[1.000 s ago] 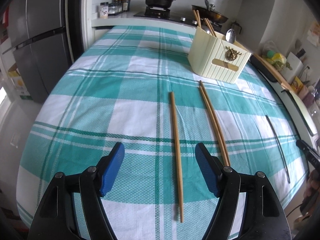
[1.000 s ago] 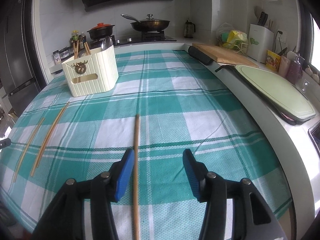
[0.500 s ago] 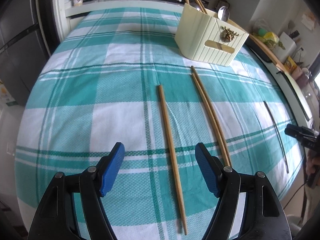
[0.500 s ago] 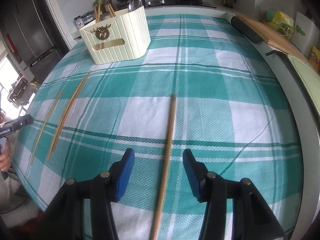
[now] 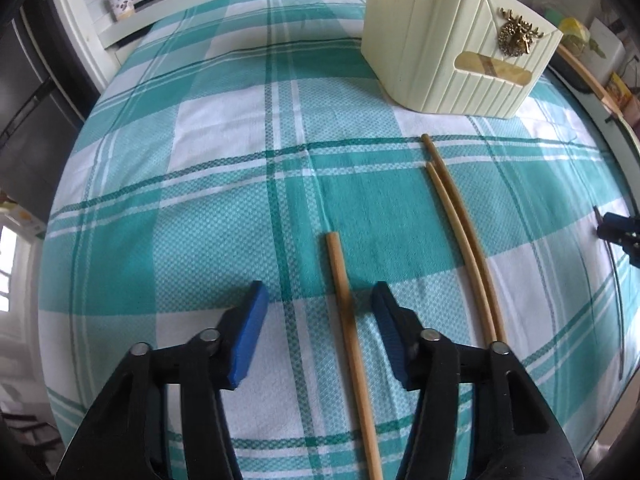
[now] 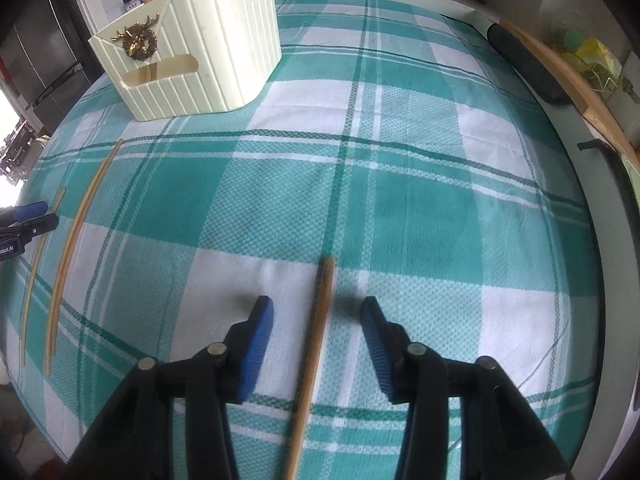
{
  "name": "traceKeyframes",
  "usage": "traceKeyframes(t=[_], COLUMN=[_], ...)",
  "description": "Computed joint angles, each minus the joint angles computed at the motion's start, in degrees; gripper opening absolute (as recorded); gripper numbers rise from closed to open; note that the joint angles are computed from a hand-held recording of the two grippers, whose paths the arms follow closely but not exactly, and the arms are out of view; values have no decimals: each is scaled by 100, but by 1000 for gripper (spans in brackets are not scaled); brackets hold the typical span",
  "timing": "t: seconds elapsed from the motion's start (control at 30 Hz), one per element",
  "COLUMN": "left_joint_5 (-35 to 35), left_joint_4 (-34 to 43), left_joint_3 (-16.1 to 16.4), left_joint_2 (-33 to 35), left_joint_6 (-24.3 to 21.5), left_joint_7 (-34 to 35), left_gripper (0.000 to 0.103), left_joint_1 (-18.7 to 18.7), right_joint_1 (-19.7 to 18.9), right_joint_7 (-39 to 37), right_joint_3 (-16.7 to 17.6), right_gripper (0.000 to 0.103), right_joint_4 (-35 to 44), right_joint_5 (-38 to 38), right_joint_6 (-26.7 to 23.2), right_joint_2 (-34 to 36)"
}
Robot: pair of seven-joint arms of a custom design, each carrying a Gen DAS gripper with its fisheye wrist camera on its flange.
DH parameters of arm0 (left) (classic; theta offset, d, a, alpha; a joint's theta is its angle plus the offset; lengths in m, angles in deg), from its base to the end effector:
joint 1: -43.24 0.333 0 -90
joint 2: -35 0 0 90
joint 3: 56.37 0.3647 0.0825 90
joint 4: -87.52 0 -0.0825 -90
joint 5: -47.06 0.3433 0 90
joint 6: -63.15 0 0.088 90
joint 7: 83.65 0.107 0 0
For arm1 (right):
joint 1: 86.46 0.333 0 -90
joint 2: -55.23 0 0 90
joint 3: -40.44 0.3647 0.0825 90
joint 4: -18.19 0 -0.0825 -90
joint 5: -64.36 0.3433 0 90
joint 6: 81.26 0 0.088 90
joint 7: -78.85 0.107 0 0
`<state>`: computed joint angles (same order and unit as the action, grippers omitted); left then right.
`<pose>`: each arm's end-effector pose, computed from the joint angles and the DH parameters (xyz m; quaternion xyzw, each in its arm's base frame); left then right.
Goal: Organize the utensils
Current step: 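Grasp a separated chopstick with the left tool while the right tool grasps another, then lift both chopsticks and carry them over the cream holder with both tools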
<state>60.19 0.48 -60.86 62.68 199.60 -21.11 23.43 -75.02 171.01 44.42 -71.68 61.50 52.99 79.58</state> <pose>0.6529 -0.2794 0.4832 -0.6695 0.7144 -0.1534 0.1337 0.6693 0.1746 0.4958 -0.7772 0.6045 -0.1088 0.1366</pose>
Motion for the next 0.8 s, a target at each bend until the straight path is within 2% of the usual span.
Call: traceKeyframes(t=[0.03,0.07,0.13,0.17,0.23,0.37,0.47,0.63,0.8], left_joint_5=[31,110,317,186,59,381,607,1202,1790], left_joint_4=[69,139,217,176,-6,-631,-954,-1464,-1692], left_joint_3=[10,50,163,90,76,207,199,118,-87], left_joint_2=[42,82,130,116,-22,-617,-1074,-1820,-2217], left_joint_6=[-12,-31,-30,81,341,1143,1590,2279,2673], left_joint_7=[13,-11,-172,-145,-284,-747,-1011,-1560,-2138], left_gripper=[27,18,7,5,5,5,5,5,5], left_joint_1=[-15,-56,-150,-62,-4,-99,-99,-51,144], right_joint_1=[2,-16,-76,-113,-244,-440,-477,-260,72], right_joint_7=[15,20,-54,-73,-138,-445,-861,-1383,-1448], right_joint_3=[-4,6,49,69,154,346,449,408,255], right_gripper=[9,7,6,6,6,6,6,6,6], right_joint_4=[133,239,303,278,67,-596,-905,-1431,-1821], right_joint_5=[5,48,153,232,529,1144,1496,1873,1901], right_joint_6=[-60,-88,-73,-13,301,1263,1711,2442,3319], right_joint_2=[85,150,190,178,44,-567,-1031,-1786,-2225])
